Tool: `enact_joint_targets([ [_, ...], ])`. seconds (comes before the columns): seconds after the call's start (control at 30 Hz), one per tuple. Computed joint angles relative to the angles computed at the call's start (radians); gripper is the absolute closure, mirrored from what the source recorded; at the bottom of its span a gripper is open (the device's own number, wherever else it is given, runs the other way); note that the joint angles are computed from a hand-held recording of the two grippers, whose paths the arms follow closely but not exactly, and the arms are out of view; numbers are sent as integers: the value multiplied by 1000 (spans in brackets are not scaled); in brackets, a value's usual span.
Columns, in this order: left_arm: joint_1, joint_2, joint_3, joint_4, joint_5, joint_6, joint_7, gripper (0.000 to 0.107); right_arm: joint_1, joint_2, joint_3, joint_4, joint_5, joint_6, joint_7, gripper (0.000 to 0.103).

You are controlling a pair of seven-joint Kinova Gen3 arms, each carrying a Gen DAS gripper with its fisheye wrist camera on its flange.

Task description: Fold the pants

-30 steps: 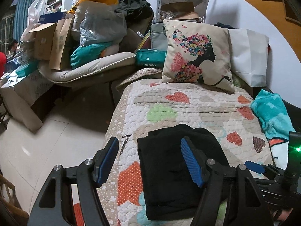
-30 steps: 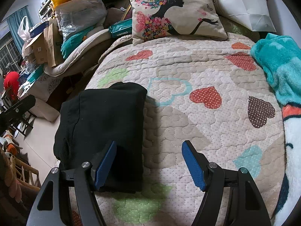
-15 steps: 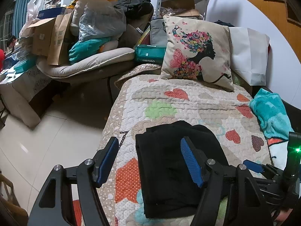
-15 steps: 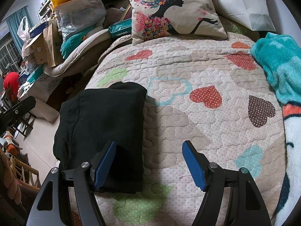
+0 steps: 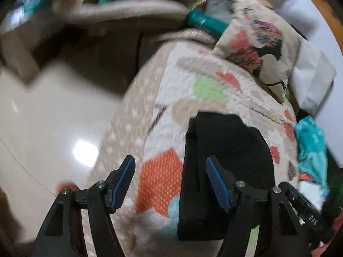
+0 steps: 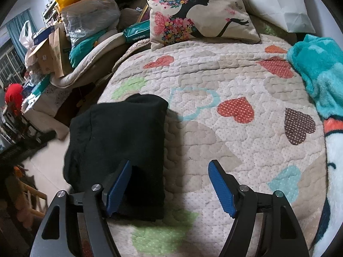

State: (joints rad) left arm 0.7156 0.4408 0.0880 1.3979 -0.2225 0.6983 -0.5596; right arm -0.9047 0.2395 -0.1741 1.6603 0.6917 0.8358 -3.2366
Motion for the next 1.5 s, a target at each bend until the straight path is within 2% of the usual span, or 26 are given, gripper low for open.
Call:
enact_joint_targets([
  [0.2,-253,79,260,50,244,-134,-213,39,268,17,-114,19,-192,-244,167,24],
  [0.23,-274,88,277,54,281,-152,-254,34,315,39,-137,18,-233,-285,200,24],
  [0.33,-270,93,257,65,371,-212,-363,29,454,80,-226,32,-355,-407,301,24],
  [0.4,-260,107,240,56,436,-234,-433,20,546,111,-299,46,-436,-488,381,24],
  [0.43,-244,109,221,53,448,-243,-445,19,589,126,-336,57,-471,-529,421,24],
  [0.5,-191,117,168,17,432,-216,-450,19,625,155,-362,75,-545,-610,503,23],
  [0.57,-181,128,172,-18,427,-190,-480,34,624,169,-355,80,-620,-650,584,22],
  [0.63,-147,133,141,-58,399,-141,-476,47,626,176,-355,73,-694,-656,665,24],
  [0.67,-143,133,136,-62,397,-135,-477,60,610,173,-334,64,-734,-642,706,28],
  [0.7,-156,132,149,-58,411,-141,-487,64,577,165,-295,53,-771,-618,747,37],
  [0.8,-157,123,147,-55,424,-151,-491,68,517,145,-229,32,-807,-574,795,50],
  [0.93,-121,114,119,-69,393,-149,-471,71,420,120,-122,-5,-789,-515,788,55],
  [1.1,-144,121,141,-102,417,-142,-479,72,290,96,21,-62,-734,-433,768,59],
  [1.23,-138,131,129,-165,409,-108,-473,72,284,79,39,-82,-709,-410,773,59],
  [1.37,-100,162,58,-260,470,-51,-516,73,296,66,49,-100,-698,-396,777,59],
  [1.5,-111,224,109,-383,377,17,-479,72,321,65,43,-117,-660,-375,749,59],
])
